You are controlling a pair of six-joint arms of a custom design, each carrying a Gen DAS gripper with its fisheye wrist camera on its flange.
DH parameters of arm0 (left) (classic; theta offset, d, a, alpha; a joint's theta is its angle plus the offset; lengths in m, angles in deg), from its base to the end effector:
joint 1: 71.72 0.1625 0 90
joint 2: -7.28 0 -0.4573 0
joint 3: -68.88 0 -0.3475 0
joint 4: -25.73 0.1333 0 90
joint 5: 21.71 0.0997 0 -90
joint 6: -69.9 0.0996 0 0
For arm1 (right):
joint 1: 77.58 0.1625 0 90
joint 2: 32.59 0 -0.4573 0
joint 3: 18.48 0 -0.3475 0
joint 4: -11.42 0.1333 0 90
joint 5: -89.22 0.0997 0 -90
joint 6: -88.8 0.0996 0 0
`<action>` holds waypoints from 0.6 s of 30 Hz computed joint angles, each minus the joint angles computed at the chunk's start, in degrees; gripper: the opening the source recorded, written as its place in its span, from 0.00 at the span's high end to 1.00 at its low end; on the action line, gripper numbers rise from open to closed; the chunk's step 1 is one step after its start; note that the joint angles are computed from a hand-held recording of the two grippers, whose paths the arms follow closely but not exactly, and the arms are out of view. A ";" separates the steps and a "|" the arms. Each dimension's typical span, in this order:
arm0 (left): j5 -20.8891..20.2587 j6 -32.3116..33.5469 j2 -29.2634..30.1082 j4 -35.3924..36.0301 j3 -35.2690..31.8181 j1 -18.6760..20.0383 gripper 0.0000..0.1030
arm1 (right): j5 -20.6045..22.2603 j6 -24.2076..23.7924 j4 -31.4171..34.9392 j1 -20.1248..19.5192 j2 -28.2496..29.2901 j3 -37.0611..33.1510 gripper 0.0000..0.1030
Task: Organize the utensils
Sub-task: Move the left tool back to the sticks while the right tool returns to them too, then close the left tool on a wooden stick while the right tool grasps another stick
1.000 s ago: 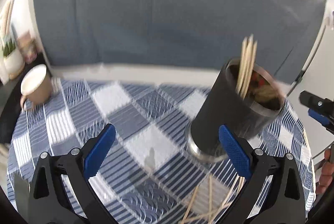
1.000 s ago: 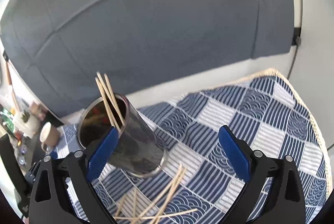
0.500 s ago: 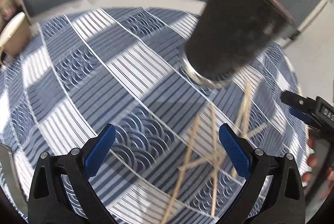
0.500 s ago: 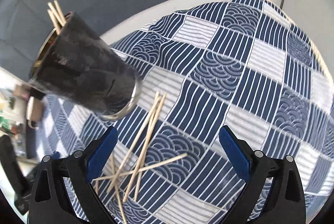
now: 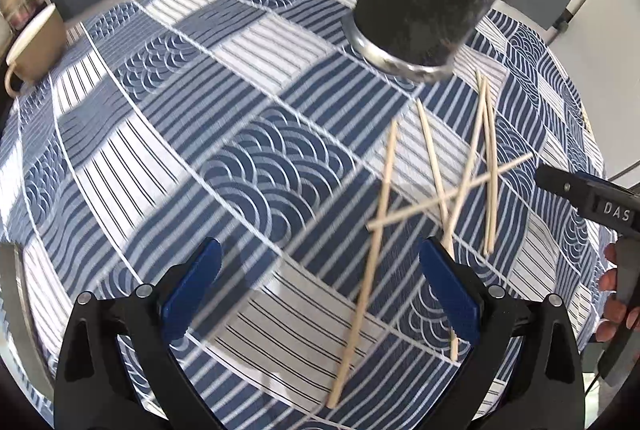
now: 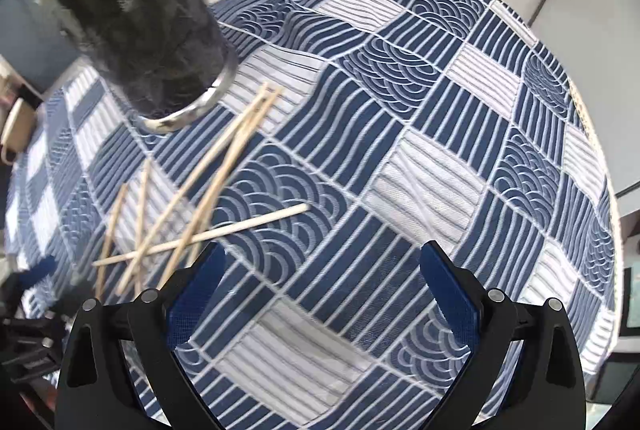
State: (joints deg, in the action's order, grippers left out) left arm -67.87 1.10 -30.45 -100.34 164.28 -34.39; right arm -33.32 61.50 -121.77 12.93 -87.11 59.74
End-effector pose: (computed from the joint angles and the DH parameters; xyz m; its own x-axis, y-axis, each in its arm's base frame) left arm -0.3654 -0.5330 0.0452 -0.7741 -0.2623 -0.5761 0.0486 0.8828 -0.4673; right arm 0.0860 -0.7049 0.3493 -0.7467 -0.2796 0.6036 -0.3948 0.9165 -0.0639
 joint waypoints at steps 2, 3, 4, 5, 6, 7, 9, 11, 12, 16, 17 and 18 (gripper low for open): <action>-2.06 0.87 -0.31 -4.06 1.60 0.06 0.06 | 3.77 2.80 5.26 -0.71 -0.28 -1.72 0.09; -2.13 1.05 -0.31 -5.08 2.20 -0.11 0.06 | 5.14 4.00 7.27 -0.93 -0.27 -2.54 0.09; -1.86 2.35 -0.42 -7.16 3.22 -0.38 0.06 | 5.96 4.88 8.32 -1.05 -0.14 -3.05 0.09; -1.65 3.20 -0.47 -8.12 3.84 -0.52 0.06 | 5.44 5.10 8.41 -0.85 0.29 -3.39 0.09; -1.34 3.02 -0.28 -6.67 3.62 -0.56 0.06 | 4.93 4.80 8.02 -0.55 0.53 -3.36 0.09; -1.47 2.42 -0.14 -5.19 3.29 -0.46 0.06 | 4.43 3.92 6.75 -0.20 0.72 -2.97 0.09; -0.12 1.93 -0.30 -5.77 4.41 -0.92 0.06 | 3.62 3.18 4.75 0.44 1.15 -2.57 0.10; 0.77 0.24 -0.72 -5.58 5.52 -1.08 0.06 | 2.86 3.64 4.00 0.93 1.77 -2.86 0.11; 1.05 -0.41 -0.85 -4.73 5.68 -1.01 0.06 | 2.61 3.51 4.28 1.04 2.40 -3.57 0.11; 1.38 1.26 0.72 2.93 1.77 -0.81 0.07 | 1.99 2.31 5.67 1.21 3.91 -5.35 0.42; 1.56 1.57 1.31 5.97 0.63 -1.01 0.06 | 2.01 2.69 6.37 1.16 4.17 -5.75 0.43; 2.01 2.30 1.67 6.61 0.26 -1.14 0.07 | 2.86 3.77 8.62 0.90 4.45 -6.64 0.48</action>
